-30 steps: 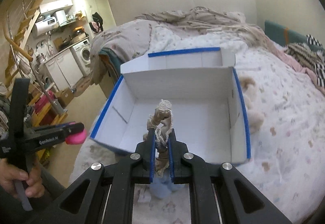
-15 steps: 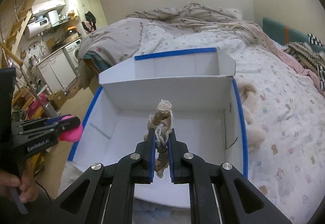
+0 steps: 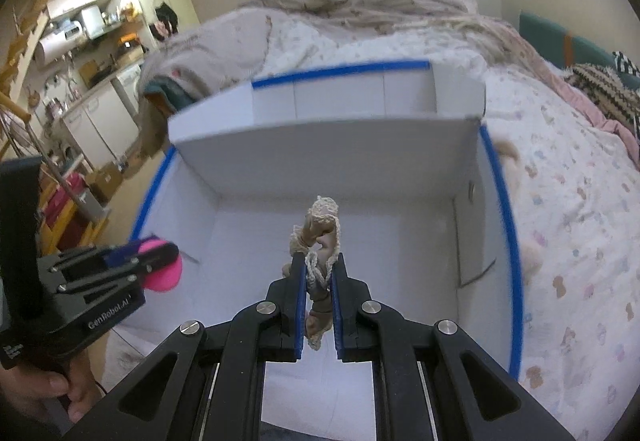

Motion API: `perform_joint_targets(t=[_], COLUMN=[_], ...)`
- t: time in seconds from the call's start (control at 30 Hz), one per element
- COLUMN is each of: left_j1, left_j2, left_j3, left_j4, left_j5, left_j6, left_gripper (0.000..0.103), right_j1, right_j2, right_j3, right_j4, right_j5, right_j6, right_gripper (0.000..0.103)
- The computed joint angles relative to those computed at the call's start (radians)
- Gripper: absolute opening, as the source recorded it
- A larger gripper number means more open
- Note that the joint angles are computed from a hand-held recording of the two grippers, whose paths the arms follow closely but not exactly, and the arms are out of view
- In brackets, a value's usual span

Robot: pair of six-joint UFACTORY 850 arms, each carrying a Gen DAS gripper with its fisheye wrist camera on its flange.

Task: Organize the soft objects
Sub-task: 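Carry the duck and scrunchie over the box and open both tools to drop them, then withdraw both open tools from the box back toward the remaining items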

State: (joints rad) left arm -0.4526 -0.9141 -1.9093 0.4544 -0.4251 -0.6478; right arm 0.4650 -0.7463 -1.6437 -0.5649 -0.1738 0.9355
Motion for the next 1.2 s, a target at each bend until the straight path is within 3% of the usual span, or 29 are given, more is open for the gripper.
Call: perform_joint_targets(t=[0.23,0.47,0.97,1.13,1.2], left_j1=[-0.006,-0.007,-0.013,-0.014,-0.014], left_j2=[-0.013,-0.047,-0.061,-0.073,-0.070], left_j3=[-0.003,-0.043,-0.055,-0.074,-0.074], left_j4=[0.046,0.001,0.039,0.020,0.020], left_j5=[0.005,-0.029,-0.046,-0.072,-0.074], left_j6=[-0.016,0.040,-0.005,0.010,0.013], left_gripper=[0.019,0.019,0.019,0.019,0.022], right_j1=[-0.003,-0.008,-0.003,-0.008,-0.007], right_j2=[-0.070,-0.108,-0.098,-0.084,-0.082], right_j3=[-0.076,-0.115,-0.100,-0.079,-0.079], right_j4=[0.327,0.493,0.414,0.388,0.371], right_j5=[-0.105,-0.175,-0.172,-0.156,-0.149], right_j6=[-0.336,-0.487,-0.406,-0.357,-0.338], right_gripper=[0.013,0.013,0.013,0.018,0.027])
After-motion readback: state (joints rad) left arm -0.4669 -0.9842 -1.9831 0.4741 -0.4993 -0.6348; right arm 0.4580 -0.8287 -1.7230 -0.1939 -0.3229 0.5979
